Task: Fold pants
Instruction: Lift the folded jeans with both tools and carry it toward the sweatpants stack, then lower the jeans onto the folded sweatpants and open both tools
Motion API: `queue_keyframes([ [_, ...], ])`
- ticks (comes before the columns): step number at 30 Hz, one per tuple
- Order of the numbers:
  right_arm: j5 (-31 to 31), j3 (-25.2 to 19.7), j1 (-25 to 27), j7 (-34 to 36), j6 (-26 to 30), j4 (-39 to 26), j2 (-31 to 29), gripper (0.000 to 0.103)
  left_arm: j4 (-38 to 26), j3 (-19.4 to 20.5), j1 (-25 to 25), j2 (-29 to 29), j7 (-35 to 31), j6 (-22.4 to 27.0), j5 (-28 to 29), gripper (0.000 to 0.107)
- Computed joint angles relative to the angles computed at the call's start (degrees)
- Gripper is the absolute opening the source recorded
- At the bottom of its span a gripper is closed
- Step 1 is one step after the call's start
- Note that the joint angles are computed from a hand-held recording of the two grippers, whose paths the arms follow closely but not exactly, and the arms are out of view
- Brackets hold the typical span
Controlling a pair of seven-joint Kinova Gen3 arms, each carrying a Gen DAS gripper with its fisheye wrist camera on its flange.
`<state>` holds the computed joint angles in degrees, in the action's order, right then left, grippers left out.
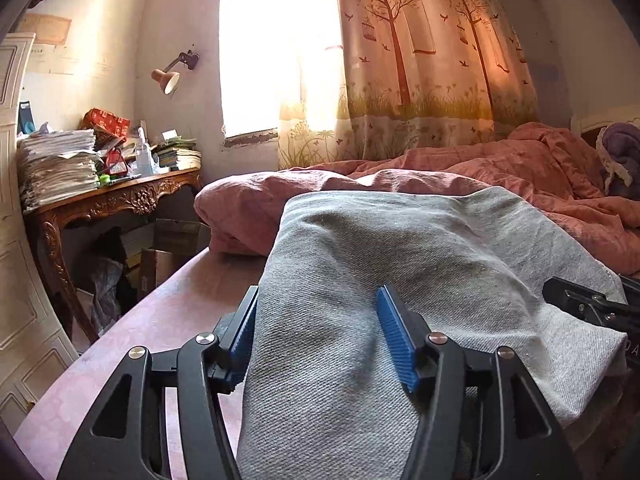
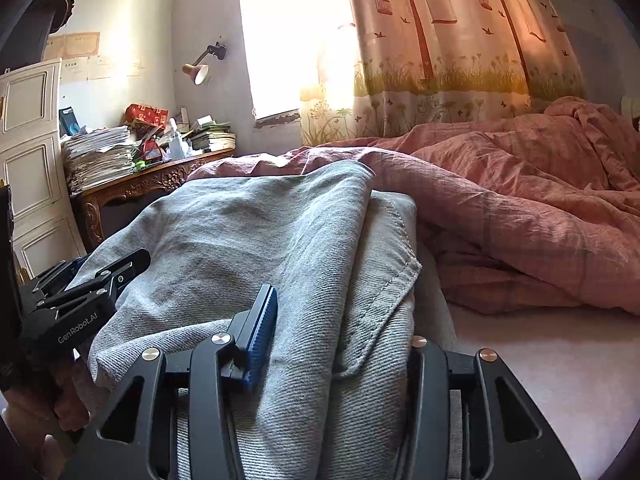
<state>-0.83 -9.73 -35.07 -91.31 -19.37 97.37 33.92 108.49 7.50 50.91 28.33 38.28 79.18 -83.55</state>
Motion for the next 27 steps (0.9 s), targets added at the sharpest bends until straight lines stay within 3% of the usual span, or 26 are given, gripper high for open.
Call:
queue_keyframes([
  [3, 5.43, -5.49, 5.05, -2.69, 6.05, -2.25, -0.51, 0.047, -1.69, -3.5, 5.73, 2.84, -0.83, 6.95, -0.32, 0.065],
  [4, 7.42, -8.14, 7.39, -5.02, 8.38, -3.16, -0.5, 0.052, -2.06, -3.91, 6.88, 3.03, -1.02, 8.63, -0.61, 0.07],
  [7, 11.97, -14.29, 13.04, -10.34, 10.41, -3.48, -0.82, 0.068, -2.4, -0.43, 6.65, 2.29, 0.67, 13.11, -1.83, 0.075],
  [9, 10.94, -13.53, 12.84, -9.61, 7.1, -1.3, -1.83, 0.07, -3.38, -0.02, 8.6, 2.17, 1.05, 16.14, -2.28, 0.077],
  [12, 5.46, -6.25, 7.0, -6.26, 0.11, 3.09, -4.63, 0.084, -4.89, 0.12, 11.97, 2.87, 1.41, 21.5, -4.16, 0.082],
  [14, 3.04, -2.62, 4.27, -3.9, -4.55, 6.92, -7.89, 0.087, -4.97, 0.48, 13.54, 2.69, 2.73, 23.59, -5.45, 0.085],
  [17, 3.79, -1.99, 4.39, -2.16, -11.54, 12.51, -12.04, 0.087, -5.23, 1.18, 15.24, 2.41, 3.34, 25.82, -6.56, 0.092],
  [19, 2.76, -1.69, 4.19, -1.96, -15.96, 16.03, -14.51, 0.088, -6.92, 1.77, 15.74, 2.36, 0.29, 26.44, -6.46, 0.101],
  [20, 3.04, -2.0, 4.65, -2.43, -17.97, 17.75, -15.75, 0.09, -7.96, 2.12, 15.98, 2.27, -2.04, 26.23, -6.32, 0.103],
  [22, 2.16, -2.08, 4.64, -2.33, -22.19, 21.26, -17.85, 0.103, -10.34, 1.65, 17.78, 3.77, -4.13, 28.42, -6.67, 0.103],
  [27, -1.11, -1.74, 2.64, 5.05, -30.02, 30.14, -21.6, 0.103, -11.57, 0.48, 22.87, 7.84, 0.78, 34.26, -5.35, 0.103],
])
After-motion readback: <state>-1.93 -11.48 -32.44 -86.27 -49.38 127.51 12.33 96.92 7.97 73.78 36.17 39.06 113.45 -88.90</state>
